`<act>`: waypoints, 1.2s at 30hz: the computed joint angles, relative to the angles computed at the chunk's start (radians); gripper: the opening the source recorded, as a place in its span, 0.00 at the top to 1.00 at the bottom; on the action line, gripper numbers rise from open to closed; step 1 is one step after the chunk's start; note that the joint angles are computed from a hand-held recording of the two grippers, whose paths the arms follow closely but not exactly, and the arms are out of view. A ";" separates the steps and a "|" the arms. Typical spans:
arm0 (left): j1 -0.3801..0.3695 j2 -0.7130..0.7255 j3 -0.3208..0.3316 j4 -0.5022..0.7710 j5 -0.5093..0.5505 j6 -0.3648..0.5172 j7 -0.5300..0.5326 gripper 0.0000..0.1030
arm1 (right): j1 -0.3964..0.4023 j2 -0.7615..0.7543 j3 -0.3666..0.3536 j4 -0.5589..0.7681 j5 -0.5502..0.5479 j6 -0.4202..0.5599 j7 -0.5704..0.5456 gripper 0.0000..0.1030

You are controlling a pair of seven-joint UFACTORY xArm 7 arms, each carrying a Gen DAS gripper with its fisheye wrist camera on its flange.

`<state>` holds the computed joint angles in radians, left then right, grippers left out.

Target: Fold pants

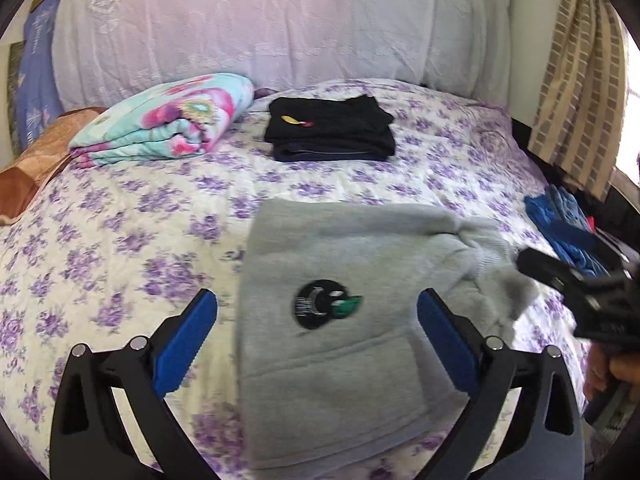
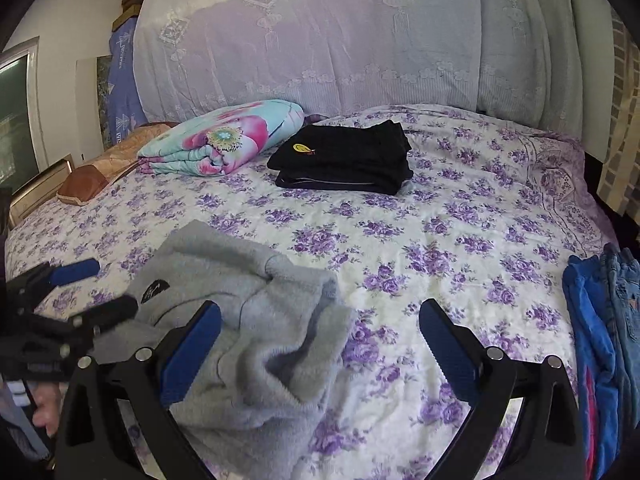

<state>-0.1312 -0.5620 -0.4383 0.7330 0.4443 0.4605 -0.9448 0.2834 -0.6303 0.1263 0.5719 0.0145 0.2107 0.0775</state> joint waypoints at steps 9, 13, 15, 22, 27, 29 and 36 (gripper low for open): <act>-0.009 -0.039 0.063 -0.050 -0.067 -0.017 0.046 0.05 | 0.470 -0.134 -0.366 -0.130 0.224 -0.058 -0.288 0.36; -0.020 -0.009 0.072 -0.013 -0.077 -0.004 0.106 0.05 | 0.468 -0.063 -0.362 -0.099 0.254 -0.095 -0.351 0.54; -0.044 0.042 0.086 0.045 -0.079 0.012 0.183 0.05 | 0.473 -0.047 -0.372 -0.074 0.266 -0.064 -0.395 0.57; -0.130 0.347 0.092 0.394 -0.041 0.143 0.455 0.05 | 0.454 -0.013 -0.405 0.033 0.305 0.188 -0.559 0.61; -0.221 0.561 0.111 0.623 -0.001 0.311 0.630 0.05 | 0.466 0.024 -0.445 0.099 0.389 0.316 -0.684 0.59; -0.251 0.594 0.129 0.650 0.014 0.334 0.676 0.05 | 0.477 0.050 -0.466 0.128 0.431 0.357 -0.748 0.58; -0.309 0.681 0.215 0.746 -0.116 0.346 0.734 0.04 | 0.449 0.070 -0.470 0.170 0.575 0.491 -0.838 0.57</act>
